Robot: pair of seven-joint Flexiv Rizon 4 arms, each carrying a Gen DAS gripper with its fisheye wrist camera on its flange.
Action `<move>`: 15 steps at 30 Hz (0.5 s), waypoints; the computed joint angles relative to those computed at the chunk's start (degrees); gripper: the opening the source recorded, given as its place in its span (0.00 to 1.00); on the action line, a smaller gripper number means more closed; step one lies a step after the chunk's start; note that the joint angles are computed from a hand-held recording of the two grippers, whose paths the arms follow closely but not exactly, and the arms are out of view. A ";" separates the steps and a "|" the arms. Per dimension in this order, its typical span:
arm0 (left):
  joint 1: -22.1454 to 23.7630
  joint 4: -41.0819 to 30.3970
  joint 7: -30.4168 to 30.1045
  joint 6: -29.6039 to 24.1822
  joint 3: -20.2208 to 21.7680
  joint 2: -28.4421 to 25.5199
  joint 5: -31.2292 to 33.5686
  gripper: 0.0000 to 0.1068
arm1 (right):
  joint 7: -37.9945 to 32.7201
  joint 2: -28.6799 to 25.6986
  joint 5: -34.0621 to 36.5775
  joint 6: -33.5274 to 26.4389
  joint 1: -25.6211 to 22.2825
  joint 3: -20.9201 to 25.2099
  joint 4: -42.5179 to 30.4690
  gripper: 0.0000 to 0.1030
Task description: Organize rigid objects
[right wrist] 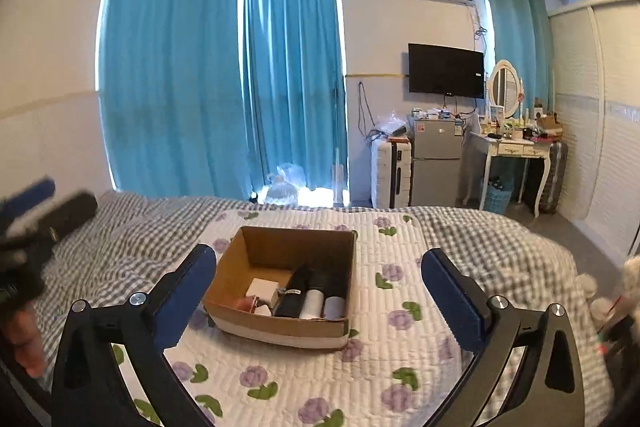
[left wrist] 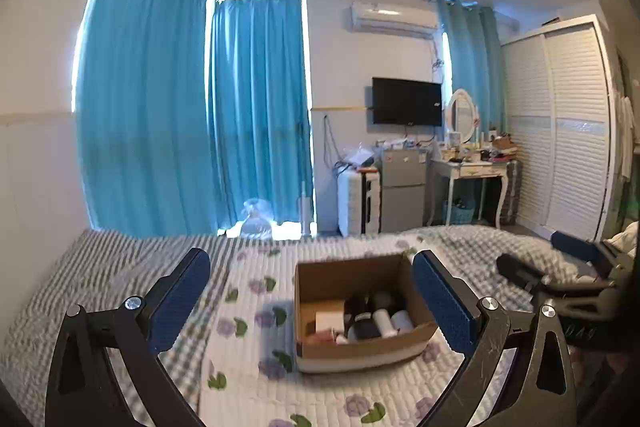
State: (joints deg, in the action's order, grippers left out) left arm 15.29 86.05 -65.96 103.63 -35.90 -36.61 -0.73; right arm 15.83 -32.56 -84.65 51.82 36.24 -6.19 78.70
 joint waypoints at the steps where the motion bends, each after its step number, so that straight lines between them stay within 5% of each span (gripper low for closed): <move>1: -2.11 -0.05 -0.77 1.21 2.90 -0.55 -0.88 0.96 | 1.21 -0.42 -1.10 0.16 0.00 -0.44 0.20 1.00; 4: -5.47 -0.70 -2.86 2.91 7.31 -2.96 -1.77 0.96 | 4.96 -1.07 -5.23 -1.60 0.36 -1.38 1.56 1.00; 15: -10.17 -4.17 -2.83 1.98 12.97 -7.16 -0.90 0.96 | 4.74 -5.32 -3.69 0.76 -1.59 -1.32 0.41 1.00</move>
